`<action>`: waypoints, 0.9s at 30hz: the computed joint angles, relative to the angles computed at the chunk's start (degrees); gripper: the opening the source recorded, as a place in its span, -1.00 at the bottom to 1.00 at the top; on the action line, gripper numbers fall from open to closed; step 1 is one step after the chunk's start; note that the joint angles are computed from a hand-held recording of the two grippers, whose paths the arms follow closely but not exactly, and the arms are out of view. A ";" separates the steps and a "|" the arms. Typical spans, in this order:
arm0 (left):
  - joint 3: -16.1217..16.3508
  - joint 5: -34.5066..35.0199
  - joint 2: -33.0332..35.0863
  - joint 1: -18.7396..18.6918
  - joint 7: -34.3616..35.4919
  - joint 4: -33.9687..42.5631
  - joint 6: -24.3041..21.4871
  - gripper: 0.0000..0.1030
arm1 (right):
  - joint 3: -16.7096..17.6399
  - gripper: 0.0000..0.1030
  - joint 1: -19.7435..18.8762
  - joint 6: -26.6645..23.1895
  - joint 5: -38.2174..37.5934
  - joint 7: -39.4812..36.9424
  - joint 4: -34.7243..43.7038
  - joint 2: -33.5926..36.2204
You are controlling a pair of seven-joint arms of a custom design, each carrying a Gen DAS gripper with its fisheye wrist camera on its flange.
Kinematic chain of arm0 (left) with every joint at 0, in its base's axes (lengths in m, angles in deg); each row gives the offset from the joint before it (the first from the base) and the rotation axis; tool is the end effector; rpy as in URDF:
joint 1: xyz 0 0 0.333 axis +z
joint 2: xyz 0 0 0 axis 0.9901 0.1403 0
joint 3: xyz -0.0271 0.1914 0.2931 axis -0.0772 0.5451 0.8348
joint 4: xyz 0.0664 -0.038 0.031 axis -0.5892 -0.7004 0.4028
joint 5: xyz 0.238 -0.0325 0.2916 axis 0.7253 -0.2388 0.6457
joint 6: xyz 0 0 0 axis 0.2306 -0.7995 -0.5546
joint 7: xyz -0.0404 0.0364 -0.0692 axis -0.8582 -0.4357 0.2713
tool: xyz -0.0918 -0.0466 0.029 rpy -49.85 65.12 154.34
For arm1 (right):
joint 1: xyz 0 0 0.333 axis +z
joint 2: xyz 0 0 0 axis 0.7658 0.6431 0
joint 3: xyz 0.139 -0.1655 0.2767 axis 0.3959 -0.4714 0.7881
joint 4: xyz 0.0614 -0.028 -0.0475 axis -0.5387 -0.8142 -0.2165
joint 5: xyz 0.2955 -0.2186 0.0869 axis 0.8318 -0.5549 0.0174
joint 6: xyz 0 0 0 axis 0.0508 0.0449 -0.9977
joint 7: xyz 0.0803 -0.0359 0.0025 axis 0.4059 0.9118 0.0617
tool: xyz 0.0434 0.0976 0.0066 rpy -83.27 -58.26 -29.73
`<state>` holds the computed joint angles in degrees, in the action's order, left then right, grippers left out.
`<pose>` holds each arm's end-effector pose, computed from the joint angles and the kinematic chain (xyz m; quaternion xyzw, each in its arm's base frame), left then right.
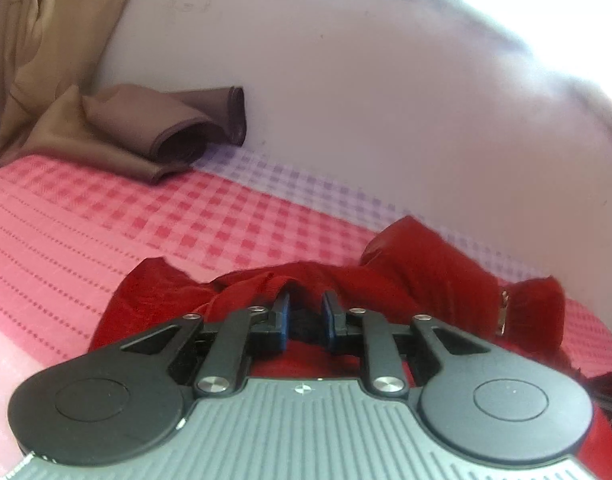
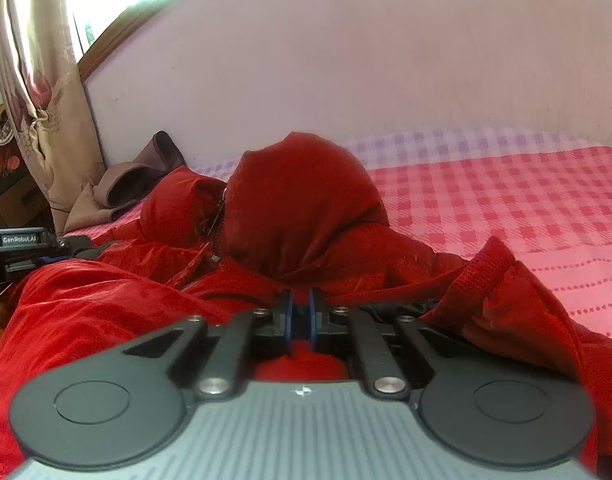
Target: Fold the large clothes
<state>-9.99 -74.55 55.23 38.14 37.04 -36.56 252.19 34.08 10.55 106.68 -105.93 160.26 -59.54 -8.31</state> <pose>0.6599 -0.1518 0.5199 -0.6992 0.5148 -0.4054 0.2859 0.6443 0.1119 0.4760 -0.6673 0.5486 -0.1797 0.4706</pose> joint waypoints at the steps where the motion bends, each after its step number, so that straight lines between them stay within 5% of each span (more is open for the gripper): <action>1: 0.55 0.35 0.11 -0.41 0.09 -0.01 -0.40 -0.60 | 0.00 -0.89 0.04 0.14 0.01 -0.01 -0.04 0.00; 6: -0.60 -0.53 1.60 0.70 -0.59 0.66 -0.50 -0.61 | 1.03 -0.89 -1.25 0.65 -0.93 0.42 -0.54 0.36; 11: -8.58 -2.75 0.72 7.74 1.36 0.41 0.54 -0.62 | 1.15 -0.89 -1.47 0.65 -1.68 1.25 -0.49 0.53; 15: -7.47 -3.13 1.04 6.64 1.59 0.69 -0.29 -0.62 | 0.92 -0.89 -1.35 0.66 -1.93 1.73 -0.63 0.17; 20: -8.08 -4.17 1.05 7.12 1.44 0.35 0.81 -0.62 | -5.25 -0.89 3.76 2.20 -1.80 3.01 -0.93 -3.05; 24: -2.21 -2.69 1.83 1.84 0.83 0.77 -0.73 -0.65 | -13.68 -0.88 10.74 2.90 -4.75 6.35 -0.80 -6.42; 26: -2.83 -1.70 1.40 2.37 1.39 0.98 -1.40 -0.63 | -11.42 -0.85 9.23 1.94 -2.16 3.11 -0.83 -6.10; 27: -6.09 -1.50 0.51 5.20 2.70 1.16 -1.88 -0.56 | -7.29 -0.84 5.55 0.17 -4.04 4.07 -0.13 -4.67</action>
